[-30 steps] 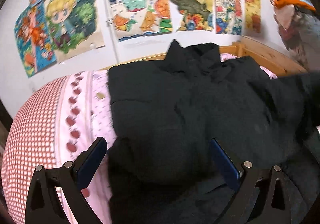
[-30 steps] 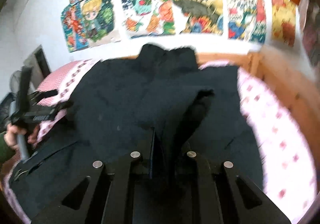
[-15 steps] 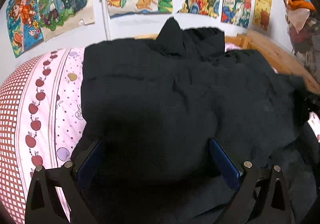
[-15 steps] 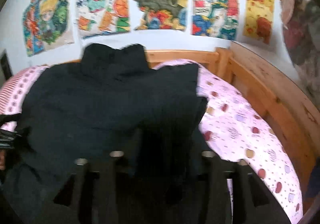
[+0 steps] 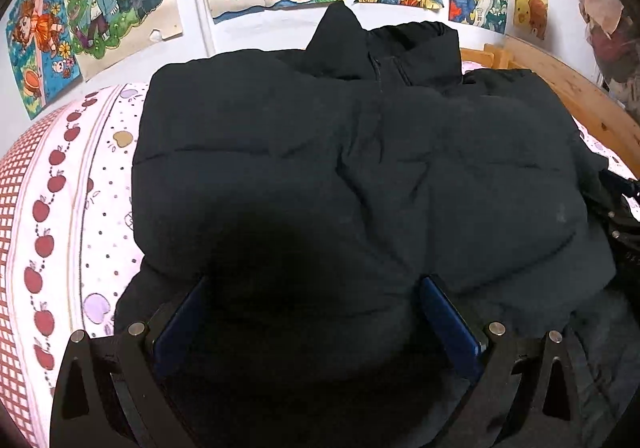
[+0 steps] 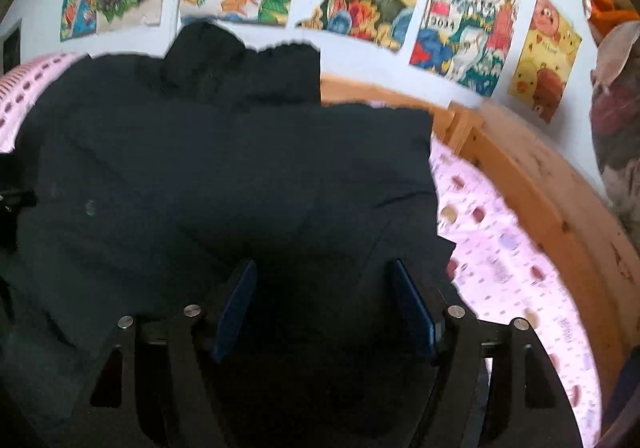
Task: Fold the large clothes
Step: 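Release the jacket with the right tool and flatten the fold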
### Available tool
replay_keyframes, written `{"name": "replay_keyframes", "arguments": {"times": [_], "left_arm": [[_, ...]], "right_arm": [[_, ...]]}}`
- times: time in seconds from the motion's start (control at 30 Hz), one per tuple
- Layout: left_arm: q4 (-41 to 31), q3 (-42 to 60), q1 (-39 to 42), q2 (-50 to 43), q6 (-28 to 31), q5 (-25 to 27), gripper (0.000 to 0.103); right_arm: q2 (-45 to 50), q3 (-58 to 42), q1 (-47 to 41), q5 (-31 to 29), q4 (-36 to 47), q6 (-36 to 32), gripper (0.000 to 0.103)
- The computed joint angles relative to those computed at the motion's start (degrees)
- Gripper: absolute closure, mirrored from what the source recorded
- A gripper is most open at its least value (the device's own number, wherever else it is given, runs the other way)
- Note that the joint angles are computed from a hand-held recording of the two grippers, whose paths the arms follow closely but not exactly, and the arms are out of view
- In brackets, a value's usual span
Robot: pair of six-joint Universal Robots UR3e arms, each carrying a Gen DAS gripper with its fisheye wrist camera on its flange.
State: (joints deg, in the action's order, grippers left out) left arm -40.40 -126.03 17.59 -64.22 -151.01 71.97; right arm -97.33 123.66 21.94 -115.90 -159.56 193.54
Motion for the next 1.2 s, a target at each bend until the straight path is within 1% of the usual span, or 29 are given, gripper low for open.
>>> {"name": "replay_keyframes", "arguments": {"times": [0.03, 0.1, 0.17, 0.27, 0.4, 0.67, 0.77, 0.83, 0.9, 0.97, 1.03, 1.1, 1.17, 1.2], "left_arm": [[1.55, -0.93, -0.21, -0.19, -0.05, 0.11, 0.0], [3.76, -2.92, 0.15, 0.26, 0.15, -0.36, 0.0], [6.9, -5.1, -0.08, 0.31, -0.16, -0.32, 0.0], [12.23, -7.45, -1.2, -0.96, -0.89, 0.9, 0.0], [16.72, -9.85, -1.39, -1.46, -1.03, 1.17, 0.0], [18.41, -9.75, -2.08, -2.68, -0.99, 2.11, 0.0], [18.39, -8.76, -3.53, -3.61, -1.29, 4.12, 0.0], [17.84, -7.84, -4.48, -4.17, -1.47, 5.45, 0.0], [17.34, -7.56, -4.66, -4.0, -1.37, 5.77, 0.0], [16.59, -7.38, -4.23, -3.62, -1.04, 5.22, 0.0], [15.15, -6.35, -4.58, -3.77, -0.75, 5.77, 0.0], [8.44, -1.89, -6.15, -3.84, -0.79, 8.56, 0.0], [-3.36, 5.25, -8.52, -3.52, -3.95, 12.94, 0.0], [-7.51, 7.31, -8.67, -2.71, -4.92, 13.35, 0.0]], "right_arm": [[0.13, 1.73, -1.36, 1.41, -2.31, 0.43, 0.024], [-0.21, 4.87, -3.76, 4.54, -6.11, 0.62, 0.021], [0.18, 7.25, -4.71, 5.74, -9.78, 0.77, 0.019], [2.58, 9.3, -3.94, 4.46, -15.1, 1.26, 0.018], [5.2, 10.28, -2.87, 2.77, -19.31, 1.64, 0.017], [4.96, 13.36, -4.1, 4.06, -24.1, 1.57, 0.01], [5.31, 13.51, -3.43, 3.19, -24.33, 1.85, 0.008], [5.1, 12.82, -3.32, 3.12, -22.79, 1.9, 0.006], [3.48, 11.91, -3.89, 4.12, -19.15, 1.84, 0.005], [-0.66, 10.23, -5.39, 6.65, -11.2, 1.51, 0.005], [-4.08, 9.46, -5.31, 7.33, -5.76, 2.98, 0.004], [-7.1, 8.09, -4.13, 7.29, 0.42, 4.83, 0.004], [-10.88, 6.63, -3.53, 8.6, 7.45, 6.33, 0.004], [-13.06, 6.11, -3.38, 9.77, 10.62, 6.64, 0.004]]}}
